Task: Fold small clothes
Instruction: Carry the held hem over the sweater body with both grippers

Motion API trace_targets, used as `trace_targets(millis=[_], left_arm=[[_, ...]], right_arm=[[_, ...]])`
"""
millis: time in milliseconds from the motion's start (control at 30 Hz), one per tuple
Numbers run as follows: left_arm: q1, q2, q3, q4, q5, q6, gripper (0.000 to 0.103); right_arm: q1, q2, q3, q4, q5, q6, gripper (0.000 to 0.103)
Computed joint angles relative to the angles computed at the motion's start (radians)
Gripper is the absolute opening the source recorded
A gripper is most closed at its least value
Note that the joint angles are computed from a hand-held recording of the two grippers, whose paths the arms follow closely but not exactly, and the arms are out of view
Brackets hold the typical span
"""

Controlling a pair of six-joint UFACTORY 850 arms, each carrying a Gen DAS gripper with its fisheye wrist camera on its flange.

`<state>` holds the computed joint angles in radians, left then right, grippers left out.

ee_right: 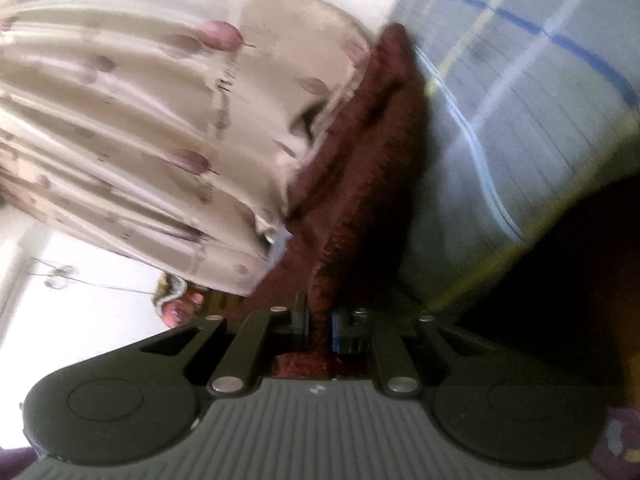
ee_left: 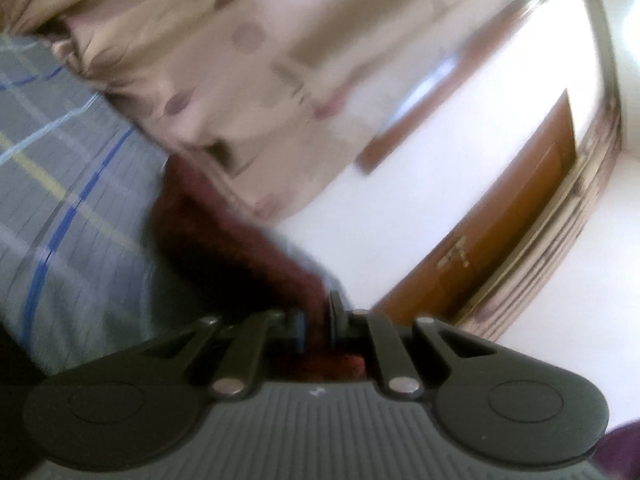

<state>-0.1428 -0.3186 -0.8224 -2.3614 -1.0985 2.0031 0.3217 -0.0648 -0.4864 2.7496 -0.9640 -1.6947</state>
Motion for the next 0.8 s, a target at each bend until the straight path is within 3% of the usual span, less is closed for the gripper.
trace_targets(millis=[333,567,800], left_arm=[[-0.05,-0.113,-0.277,-0.075,0.083,0.025,0.01],[-0.082,-0.259,-0.507,-0.195,0.202,0.023,0.01],[-0.094,-0.402,-0.717,-0.193,0.342,0.037,0.01]], right_arm=[[-0.147,-0.074,-0.205,-0.173,-0.031,-0.004,0.015],[-0.233,-0.237,-0.425,-0.186,-0.005,0.067,0.015],[-0.251,-0.41,-0.609,-0.156,0.072,0.112,0.016]])
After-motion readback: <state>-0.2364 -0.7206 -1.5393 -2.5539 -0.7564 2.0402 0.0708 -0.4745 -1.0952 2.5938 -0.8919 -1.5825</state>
